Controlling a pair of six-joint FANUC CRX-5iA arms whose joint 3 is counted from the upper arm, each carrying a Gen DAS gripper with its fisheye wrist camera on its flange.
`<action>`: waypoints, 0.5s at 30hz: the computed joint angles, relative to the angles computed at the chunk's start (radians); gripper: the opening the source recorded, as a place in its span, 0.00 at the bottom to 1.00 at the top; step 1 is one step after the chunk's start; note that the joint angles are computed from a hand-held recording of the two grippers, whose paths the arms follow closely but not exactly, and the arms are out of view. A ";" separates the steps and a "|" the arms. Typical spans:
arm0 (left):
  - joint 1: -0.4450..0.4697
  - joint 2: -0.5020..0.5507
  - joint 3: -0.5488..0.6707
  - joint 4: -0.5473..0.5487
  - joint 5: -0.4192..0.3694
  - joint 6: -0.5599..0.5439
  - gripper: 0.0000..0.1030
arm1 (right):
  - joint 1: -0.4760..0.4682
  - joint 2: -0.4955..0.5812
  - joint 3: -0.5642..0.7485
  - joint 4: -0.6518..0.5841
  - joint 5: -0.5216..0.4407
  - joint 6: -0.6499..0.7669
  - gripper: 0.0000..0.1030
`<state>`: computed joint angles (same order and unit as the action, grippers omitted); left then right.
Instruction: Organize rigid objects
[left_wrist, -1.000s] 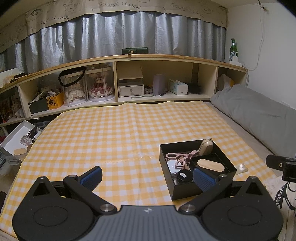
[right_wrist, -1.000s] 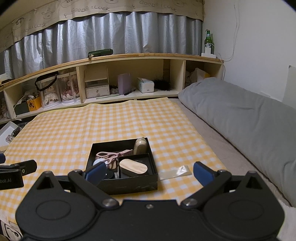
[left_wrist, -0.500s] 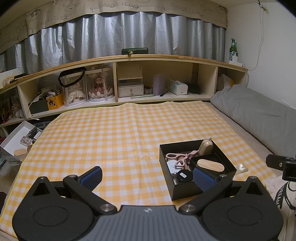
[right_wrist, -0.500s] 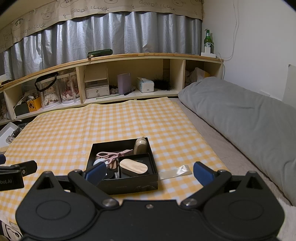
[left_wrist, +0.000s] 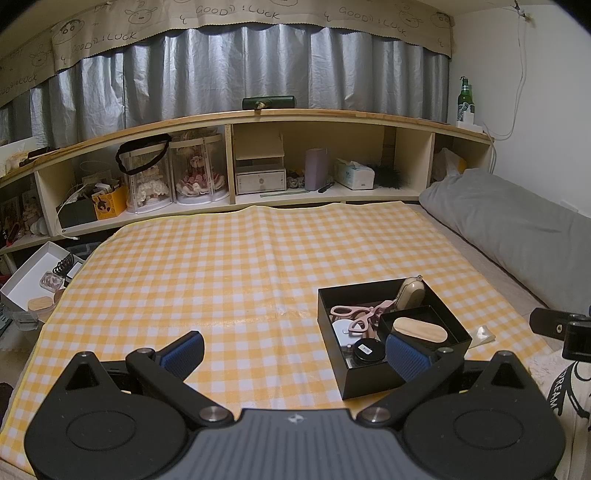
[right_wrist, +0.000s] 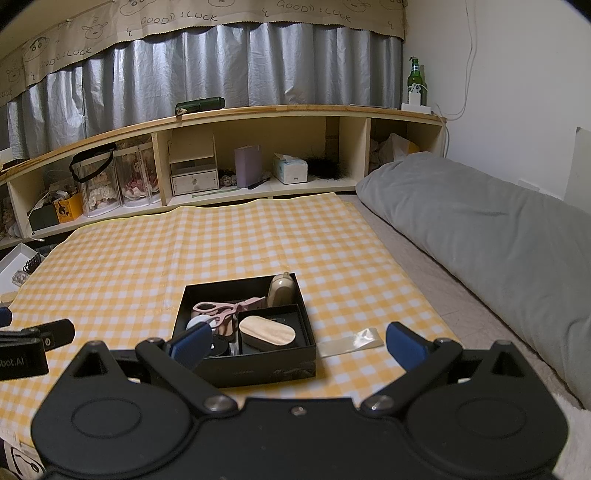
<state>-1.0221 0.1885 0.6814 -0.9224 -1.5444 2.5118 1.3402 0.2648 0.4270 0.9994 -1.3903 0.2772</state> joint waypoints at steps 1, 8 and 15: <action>0.000 0.000 0.000 0.000 0.000 0.000 1.00 | 0.000 0.001 0.001 0.000 0.000 0.001 0.99; 0.001 -0.003 -0.003 0.000 0.001 -0.001 1.00 | 0.002 -0.001 -0.001 0.000 -0.001 0.000 0.99; 0.003 -0.007 -0.006 0.004 0.005 -0.004 1.00 | 0.001 0.001 0.000 -0.001 -0.001 0.000 0.99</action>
